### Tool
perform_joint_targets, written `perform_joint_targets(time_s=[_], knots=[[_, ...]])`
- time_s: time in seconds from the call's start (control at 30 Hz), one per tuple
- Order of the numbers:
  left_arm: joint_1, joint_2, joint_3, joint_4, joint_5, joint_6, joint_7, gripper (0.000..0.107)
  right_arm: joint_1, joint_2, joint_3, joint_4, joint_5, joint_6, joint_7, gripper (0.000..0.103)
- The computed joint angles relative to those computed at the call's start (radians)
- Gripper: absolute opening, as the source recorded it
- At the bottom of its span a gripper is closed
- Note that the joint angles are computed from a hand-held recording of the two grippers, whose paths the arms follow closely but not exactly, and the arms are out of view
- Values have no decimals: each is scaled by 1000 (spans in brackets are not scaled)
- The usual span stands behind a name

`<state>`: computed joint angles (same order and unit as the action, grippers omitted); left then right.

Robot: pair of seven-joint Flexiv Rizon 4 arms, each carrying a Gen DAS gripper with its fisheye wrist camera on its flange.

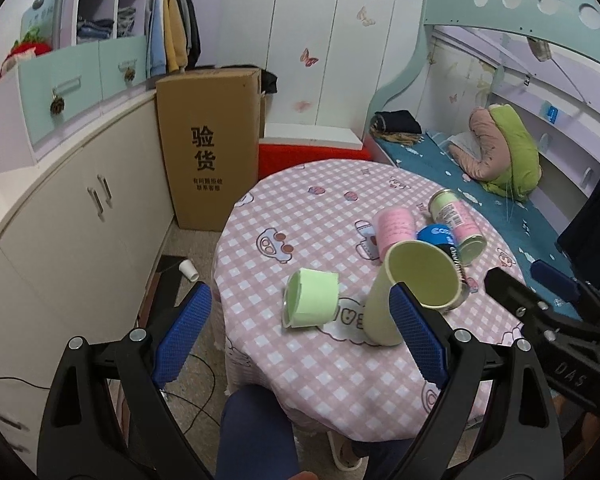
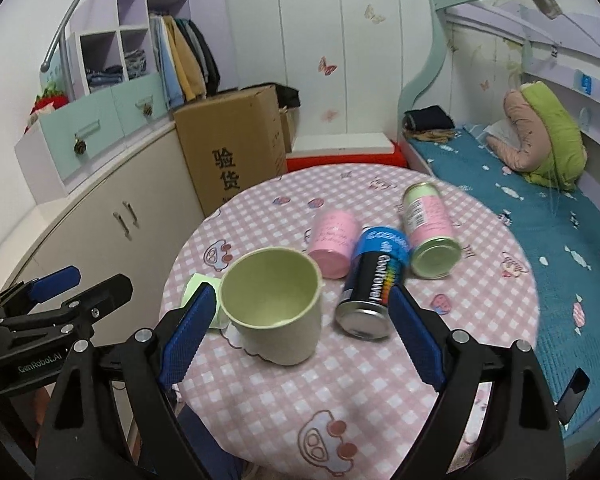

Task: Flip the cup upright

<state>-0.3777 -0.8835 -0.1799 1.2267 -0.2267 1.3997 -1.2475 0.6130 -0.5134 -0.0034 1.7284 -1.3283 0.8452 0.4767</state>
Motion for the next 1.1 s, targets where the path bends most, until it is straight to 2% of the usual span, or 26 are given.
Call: perform_joint_targets(time_s=[0.2, 0.47, 0.57, 0.77, 1.0, 1.1], knots=[[2, 55, -24, 85, 14, 82, 10, 91, 16, 78, 27, 71, -49, -90, 57, 86], [-6, 134, -30, 212, 47, 246, 2, 94, 36, 136, 83, 110, -88, -219, 51, 90], [12, 162, -61, 258, 64, 306, 8, 94, 45, 152, 99, 120, -102, -256, 48, 90], [-13, 203, -30, 323, 89, 445, -21, 95, 51, 190, 125, 148, -156, -300, 79, 91], [32, 223, -88, 365, 139, 523, -49, 95, 55, 216, 151, 172, -185, -347, 105, 91], [28, 228, -84, 367, 147, 532, -58, 95, 59, 220, 158, 176, -188, -372, 108, 91]])
